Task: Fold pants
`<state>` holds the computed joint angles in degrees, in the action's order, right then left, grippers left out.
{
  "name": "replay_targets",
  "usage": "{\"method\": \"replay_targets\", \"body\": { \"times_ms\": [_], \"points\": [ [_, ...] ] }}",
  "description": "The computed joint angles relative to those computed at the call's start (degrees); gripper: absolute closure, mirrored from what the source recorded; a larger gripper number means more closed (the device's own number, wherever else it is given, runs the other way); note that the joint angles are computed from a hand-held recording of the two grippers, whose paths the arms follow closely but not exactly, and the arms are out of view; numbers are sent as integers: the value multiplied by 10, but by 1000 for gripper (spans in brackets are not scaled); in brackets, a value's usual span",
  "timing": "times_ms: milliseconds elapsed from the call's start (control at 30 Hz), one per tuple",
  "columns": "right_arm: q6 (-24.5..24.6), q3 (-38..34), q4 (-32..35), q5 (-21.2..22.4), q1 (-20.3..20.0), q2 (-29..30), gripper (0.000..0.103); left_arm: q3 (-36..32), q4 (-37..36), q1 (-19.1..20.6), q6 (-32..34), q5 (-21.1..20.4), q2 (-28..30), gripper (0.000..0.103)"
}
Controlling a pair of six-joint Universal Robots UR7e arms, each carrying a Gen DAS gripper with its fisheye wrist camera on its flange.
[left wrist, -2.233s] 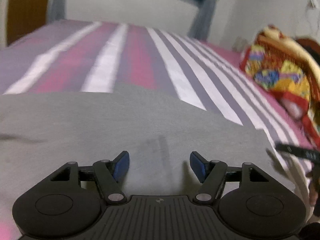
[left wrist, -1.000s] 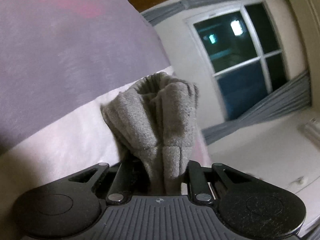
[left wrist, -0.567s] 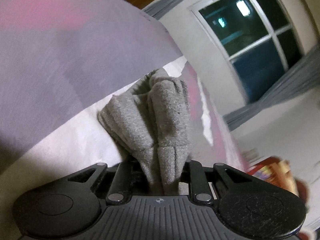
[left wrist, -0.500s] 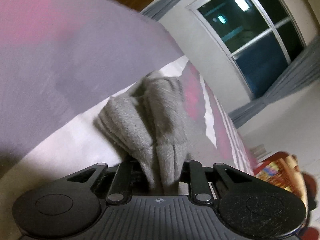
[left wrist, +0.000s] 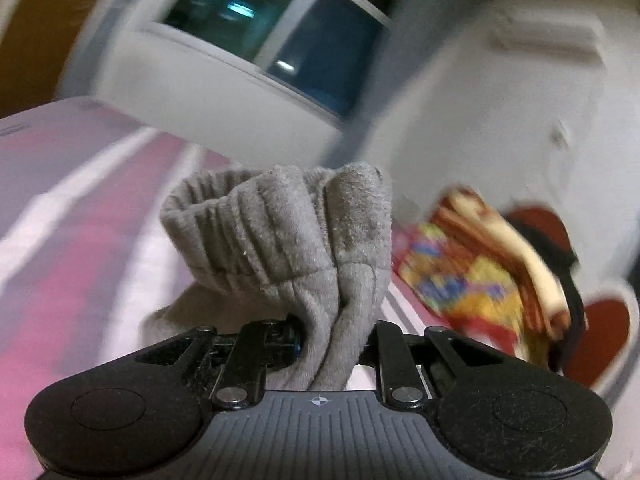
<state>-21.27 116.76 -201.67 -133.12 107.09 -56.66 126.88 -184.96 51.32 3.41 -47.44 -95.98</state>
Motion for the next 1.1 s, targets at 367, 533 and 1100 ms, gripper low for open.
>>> {"method": "replay_targets", "body": {
  "times_ms": [367,533,1100],
  "points": [
    [-5,9,-2,22,-7,-10,0,-36,78,-39,31,26,197,86],
    [-8,11,-8,32,-11,-11,0,-59,127,-45,78,79,257,86],
    [-69,-14,-111,48,-23,37,0,54,56,-136,21,161,145,15]
  ]
}}
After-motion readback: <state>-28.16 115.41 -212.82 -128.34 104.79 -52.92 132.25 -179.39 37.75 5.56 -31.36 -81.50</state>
